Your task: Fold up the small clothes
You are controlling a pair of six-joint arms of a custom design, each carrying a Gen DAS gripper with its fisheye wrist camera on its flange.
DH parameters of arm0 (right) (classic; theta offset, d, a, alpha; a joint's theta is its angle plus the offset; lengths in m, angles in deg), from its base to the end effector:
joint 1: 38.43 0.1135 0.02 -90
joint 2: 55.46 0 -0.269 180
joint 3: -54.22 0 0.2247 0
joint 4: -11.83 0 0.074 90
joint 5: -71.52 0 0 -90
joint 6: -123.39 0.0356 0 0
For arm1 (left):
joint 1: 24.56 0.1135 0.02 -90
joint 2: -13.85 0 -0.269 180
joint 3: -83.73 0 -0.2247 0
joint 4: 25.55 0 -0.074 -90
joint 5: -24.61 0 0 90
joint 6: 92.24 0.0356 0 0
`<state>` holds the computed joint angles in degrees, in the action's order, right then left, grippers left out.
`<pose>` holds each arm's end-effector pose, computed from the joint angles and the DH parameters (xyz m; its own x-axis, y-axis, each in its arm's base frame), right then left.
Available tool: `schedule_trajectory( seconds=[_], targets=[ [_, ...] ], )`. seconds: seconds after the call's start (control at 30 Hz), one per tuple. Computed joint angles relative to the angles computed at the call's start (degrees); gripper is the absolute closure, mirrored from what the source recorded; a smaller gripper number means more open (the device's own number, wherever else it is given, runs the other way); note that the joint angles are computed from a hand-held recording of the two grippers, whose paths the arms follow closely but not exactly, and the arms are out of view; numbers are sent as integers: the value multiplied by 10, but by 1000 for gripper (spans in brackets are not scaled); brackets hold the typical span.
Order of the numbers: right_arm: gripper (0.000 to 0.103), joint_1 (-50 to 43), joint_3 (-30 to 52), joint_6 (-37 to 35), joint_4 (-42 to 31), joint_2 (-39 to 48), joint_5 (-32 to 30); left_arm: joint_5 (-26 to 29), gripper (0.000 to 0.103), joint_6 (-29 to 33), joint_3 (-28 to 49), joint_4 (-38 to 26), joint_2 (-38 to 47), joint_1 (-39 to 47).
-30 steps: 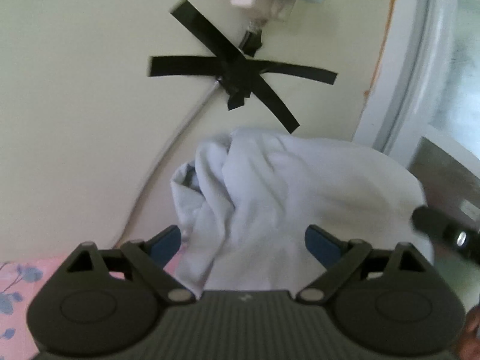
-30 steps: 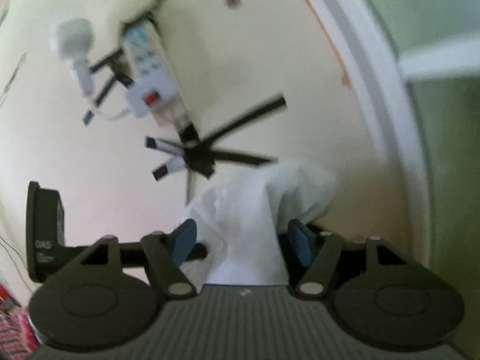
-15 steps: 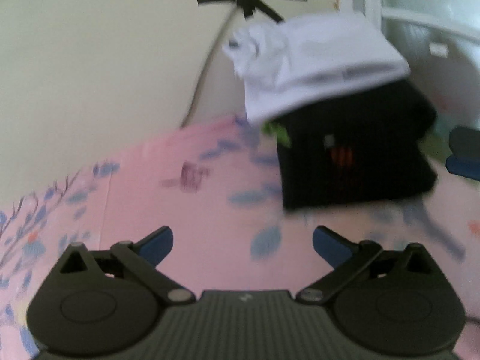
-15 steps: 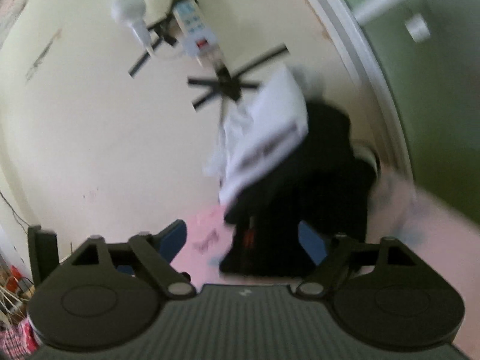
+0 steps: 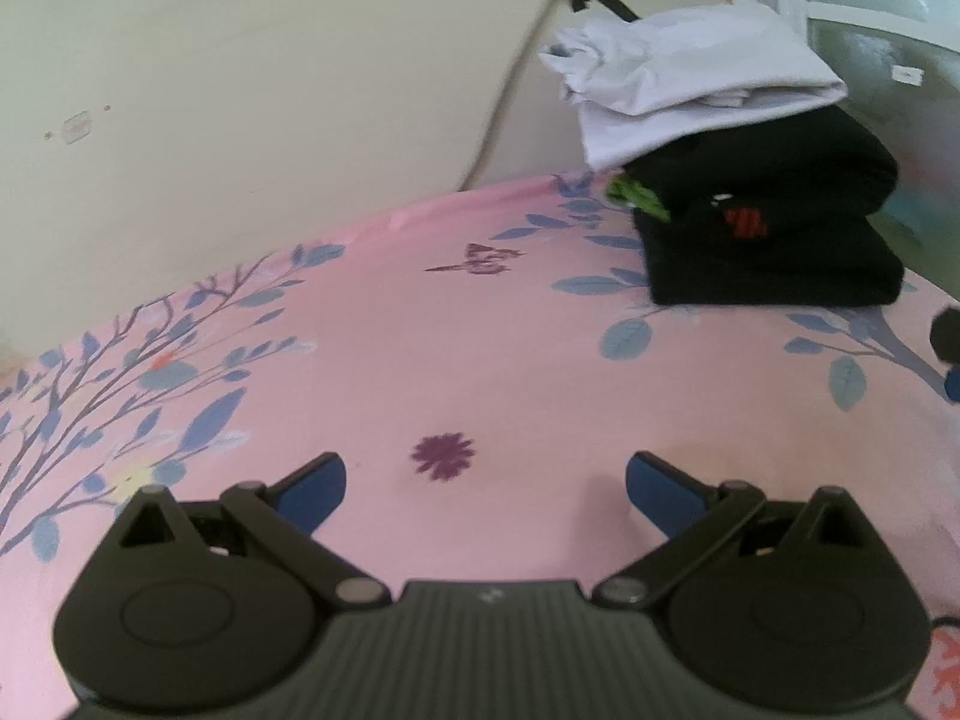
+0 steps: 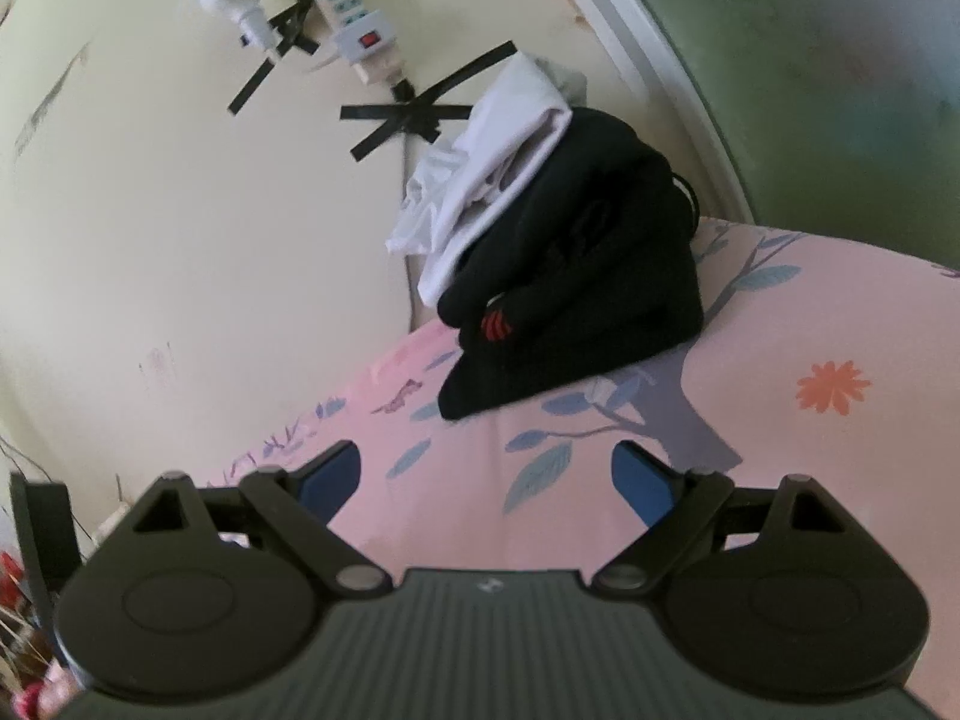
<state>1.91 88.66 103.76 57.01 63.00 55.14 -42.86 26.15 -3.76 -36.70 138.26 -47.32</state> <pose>0.2028 0.1274 0.0738 0.2040 0.5217 -0.8284 0.5803 0.6171 0.5315 0.4013 -0.1831 0.1437 -0.2611 0.5858 -0.7672 0.8408 0.5285 0.1173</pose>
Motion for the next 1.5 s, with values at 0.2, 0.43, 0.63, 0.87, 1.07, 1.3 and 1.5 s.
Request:
schedule_trajectory(
  seconds=[0.2,0.43,0.63,0.87,1.07,1.3,1.5],
  targets=[
    [19,-1,17,34,-40,11,3,-10,0,-10,11,-12,8,7],
    [19,0,17,15,-19,19,7,-15,0,-16,8,-7,7,6],
    [19,-5,6,6,16,24,-3,-9,0,-14,-30,40,-7,8],
    [19,-4,7,10,16,25,-2,-7,0,-15,-37,50,-8,8],
    [19,-7,7,12,13,24,-6,-6,0,-25,-37,52,-8,9],
    [19,-7,11,24,-12,16,-6,0,0,-27,-34,47,-8,11],
    [19,-9,11,24,-13,15,-7,19,0,-42,-43,68,-11,20]
  ],
)
